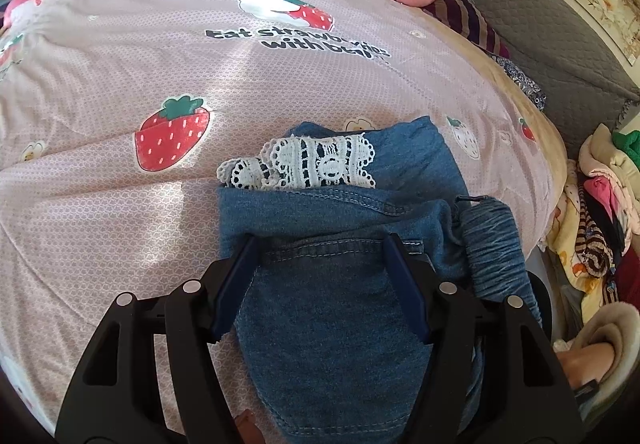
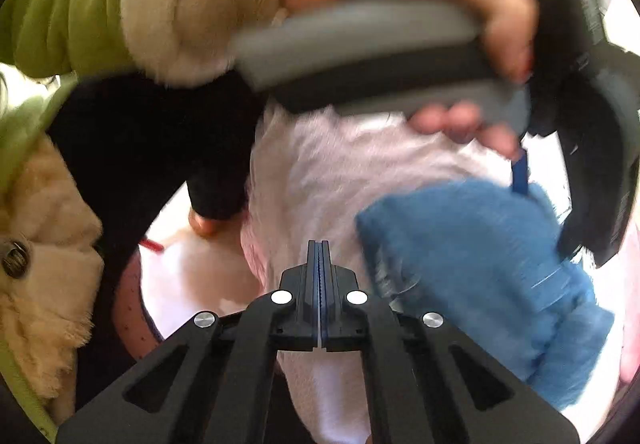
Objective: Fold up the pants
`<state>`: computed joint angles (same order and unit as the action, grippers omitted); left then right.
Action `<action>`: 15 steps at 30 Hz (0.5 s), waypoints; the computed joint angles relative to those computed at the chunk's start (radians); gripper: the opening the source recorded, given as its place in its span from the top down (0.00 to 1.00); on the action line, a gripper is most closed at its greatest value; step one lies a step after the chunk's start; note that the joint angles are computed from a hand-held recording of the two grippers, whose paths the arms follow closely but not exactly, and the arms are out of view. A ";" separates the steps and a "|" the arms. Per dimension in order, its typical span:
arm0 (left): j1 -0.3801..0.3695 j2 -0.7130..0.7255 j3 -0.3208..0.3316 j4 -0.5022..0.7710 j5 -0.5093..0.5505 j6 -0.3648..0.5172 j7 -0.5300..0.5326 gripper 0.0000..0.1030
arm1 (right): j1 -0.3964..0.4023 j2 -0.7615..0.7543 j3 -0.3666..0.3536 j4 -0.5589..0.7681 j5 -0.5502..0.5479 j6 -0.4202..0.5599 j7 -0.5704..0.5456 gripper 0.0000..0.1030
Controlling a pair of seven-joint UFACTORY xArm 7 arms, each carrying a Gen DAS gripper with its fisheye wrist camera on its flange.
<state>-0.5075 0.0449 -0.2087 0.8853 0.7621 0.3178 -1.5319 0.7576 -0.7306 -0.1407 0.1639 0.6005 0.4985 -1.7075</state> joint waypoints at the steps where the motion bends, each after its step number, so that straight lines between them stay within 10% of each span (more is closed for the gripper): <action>1: -0.001 -0.001 0.000 0.000 0.002 0.003 -0.002 0.45 | -0.016 -0.027 -0.008 -0.008 -0.002 0.035 0.011 1.00; 7: -0.003 -0.002 -0.003 0.004 0.015 0.015 -0.009 0.45 | -0.102 -0.165 -0.113 0.023 0.125 0.239 0.072 1.00; 15: -0.015 0.004 -0.007 0.020 0.046 0.054 -0.042 0.44 | -0.222 0.014 -0.048 0.106 0.229 0.205 0.152 1.00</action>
<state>-0.5222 0.0493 -0.2154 0.9057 0.8079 0.3716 -1.5740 0.5355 -0.7163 -0.1889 0.2701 0.8292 0.7038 -1.5552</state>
